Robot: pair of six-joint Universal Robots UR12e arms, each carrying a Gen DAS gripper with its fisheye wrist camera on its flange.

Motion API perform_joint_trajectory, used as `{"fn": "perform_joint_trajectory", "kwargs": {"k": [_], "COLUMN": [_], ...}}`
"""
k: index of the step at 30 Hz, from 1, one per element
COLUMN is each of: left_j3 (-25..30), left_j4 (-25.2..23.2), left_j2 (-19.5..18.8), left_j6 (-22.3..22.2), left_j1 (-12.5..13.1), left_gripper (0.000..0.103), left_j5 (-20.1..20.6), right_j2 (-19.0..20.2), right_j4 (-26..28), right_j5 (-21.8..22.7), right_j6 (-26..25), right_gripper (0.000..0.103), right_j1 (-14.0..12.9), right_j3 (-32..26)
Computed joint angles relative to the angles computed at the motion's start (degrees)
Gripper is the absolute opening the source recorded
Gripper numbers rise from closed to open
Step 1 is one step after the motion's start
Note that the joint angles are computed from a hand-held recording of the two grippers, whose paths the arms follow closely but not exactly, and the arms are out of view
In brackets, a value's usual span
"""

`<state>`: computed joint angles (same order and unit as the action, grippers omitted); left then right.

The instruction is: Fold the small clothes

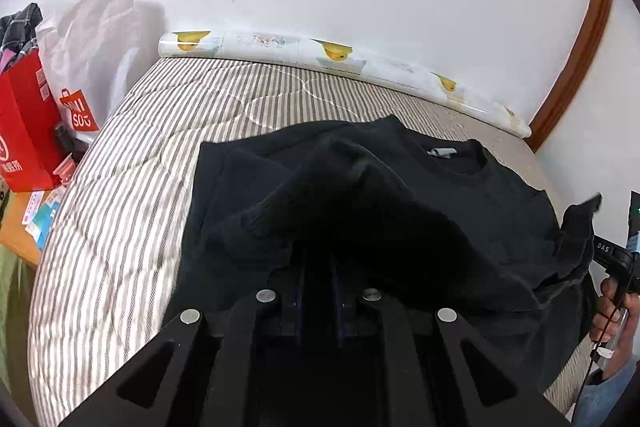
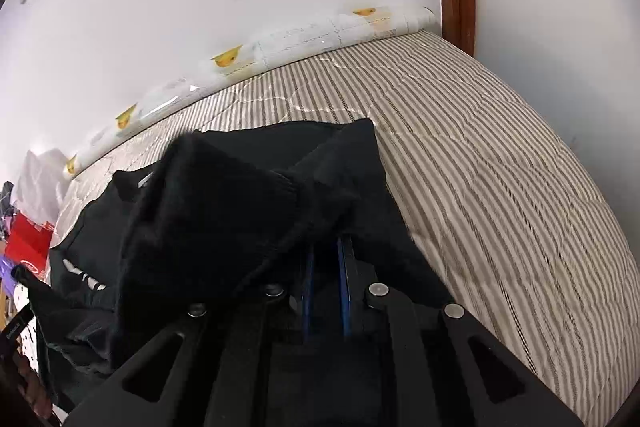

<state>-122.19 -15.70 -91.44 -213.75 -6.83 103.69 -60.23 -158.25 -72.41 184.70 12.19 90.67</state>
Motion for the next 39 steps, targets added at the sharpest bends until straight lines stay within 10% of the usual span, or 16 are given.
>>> {"fn": "perform_joint_trajectory", "kwargs": {"k": [15, 27, 33, 39], "left_j3": [1.99, 4.08, 4.53, 2.94], "left_j4": [-4.2, -9.14, -9.02, -3.03], "left_j2": [-0.35, -2.74, -3.05, -1.4], "left_j6": [7.42, 10.8, 10.49, 5.52], "left_j1": [4.0, 5.61, 4.36, 5.88], "left_gripper": [0.041, 0.038, 0.012, 0.007], "left_j5": [-3.93, -7.71, -3.68, -4.17], "right_j2": [2.28, 6.33, 5.91, 5.49], "right_j4": [2.75, 11.61, 6.07, 0.03], "right_j5": [0.11, -2.75, -5.33, -3.67], "right_j6": [-7.69, -14.31, -15.63, -7.92], "right_gripper": [0.051, 0.05, 0.022, 0.016], "right_j1": [1.08, 3.09, 3.78, 1.91], "right_j3": [-5.33, -11.46, -9.86, -9.78]}}
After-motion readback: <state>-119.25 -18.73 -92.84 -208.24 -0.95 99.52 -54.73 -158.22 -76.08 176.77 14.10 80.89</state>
